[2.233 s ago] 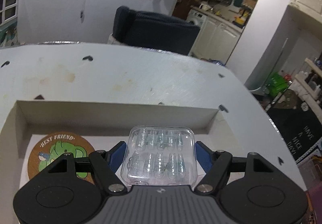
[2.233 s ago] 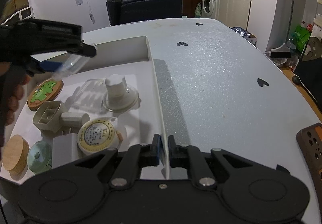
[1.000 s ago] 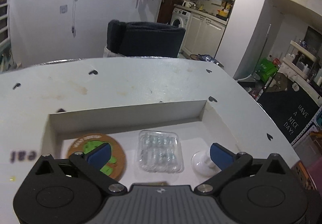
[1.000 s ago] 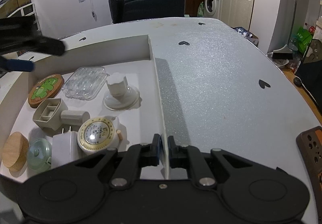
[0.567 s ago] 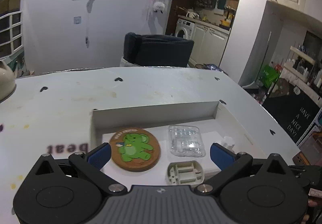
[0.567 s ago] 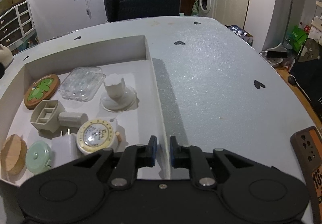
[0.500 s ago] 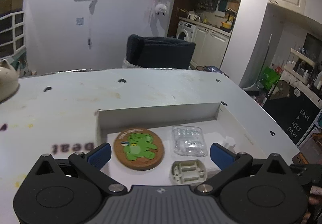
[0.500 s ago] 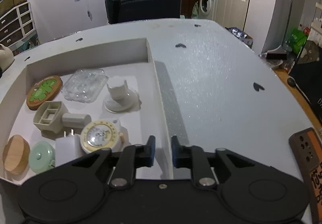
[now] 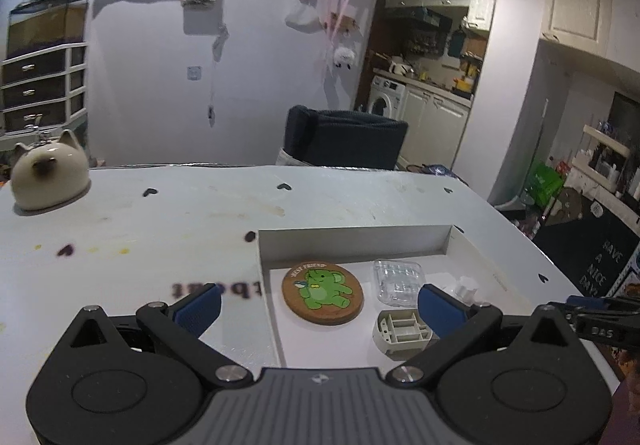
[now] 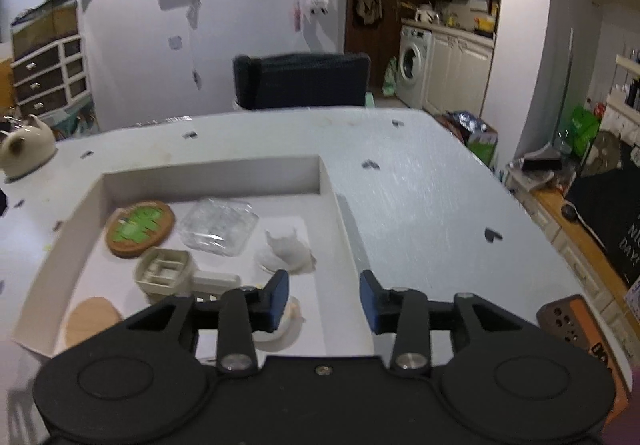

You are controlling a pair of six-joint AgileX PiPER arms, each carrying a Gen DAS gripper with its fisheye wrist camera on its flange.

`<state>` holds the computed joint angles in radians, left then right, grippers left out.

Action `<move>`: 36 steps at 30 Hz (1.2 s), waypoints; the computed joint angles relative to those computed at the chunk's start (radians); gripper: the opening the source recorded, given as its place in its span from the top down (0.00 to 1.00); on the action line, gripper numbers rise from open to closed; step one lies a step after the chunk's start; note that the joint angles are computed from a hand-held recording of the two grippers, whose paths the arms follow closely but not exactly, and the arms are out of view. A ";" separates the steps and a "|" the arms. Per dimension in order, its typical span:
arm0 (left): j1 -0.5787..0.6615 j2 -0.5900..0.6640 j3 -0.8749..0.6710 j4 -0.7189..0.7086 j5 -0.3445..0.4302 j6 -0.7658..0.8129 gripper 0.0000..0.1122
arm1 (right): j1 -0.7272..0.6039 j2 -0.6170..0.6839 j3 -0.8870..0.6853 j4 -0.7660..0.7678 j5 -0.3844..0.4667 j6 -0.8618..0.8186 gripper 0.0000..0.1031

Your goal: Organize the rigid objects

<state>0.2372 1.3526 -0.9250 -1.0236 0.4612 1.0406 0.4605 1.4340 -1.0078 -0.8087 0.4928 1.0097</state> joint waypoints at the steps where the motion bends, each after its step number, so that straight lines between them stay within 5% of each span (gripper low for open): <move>1: 0.009 -0.017 0.011 0.002 0.003 -0.002 0.08 | 0.013 -0.020 0.010 -0.015 0.004 0.017 0.57; 10: 0.017 -0.228 0.159 0.084 -0.040 -0.049 0.08 | 0.159 -0.192 0.116 -0.163 0.063 0.219 0.40; 20: 0.002 -0.508 0.338 0.234 -0.082 -0.172 0.08 | 0.412 -0.323 0.198 -0.326 0.256 0.389 0.27; 36: 0.194 -0.757 0.435 0.256 0.126 -0.181 0.08 | 0.743 -0.392 0.274 -0.427 0.540 0.566 0.05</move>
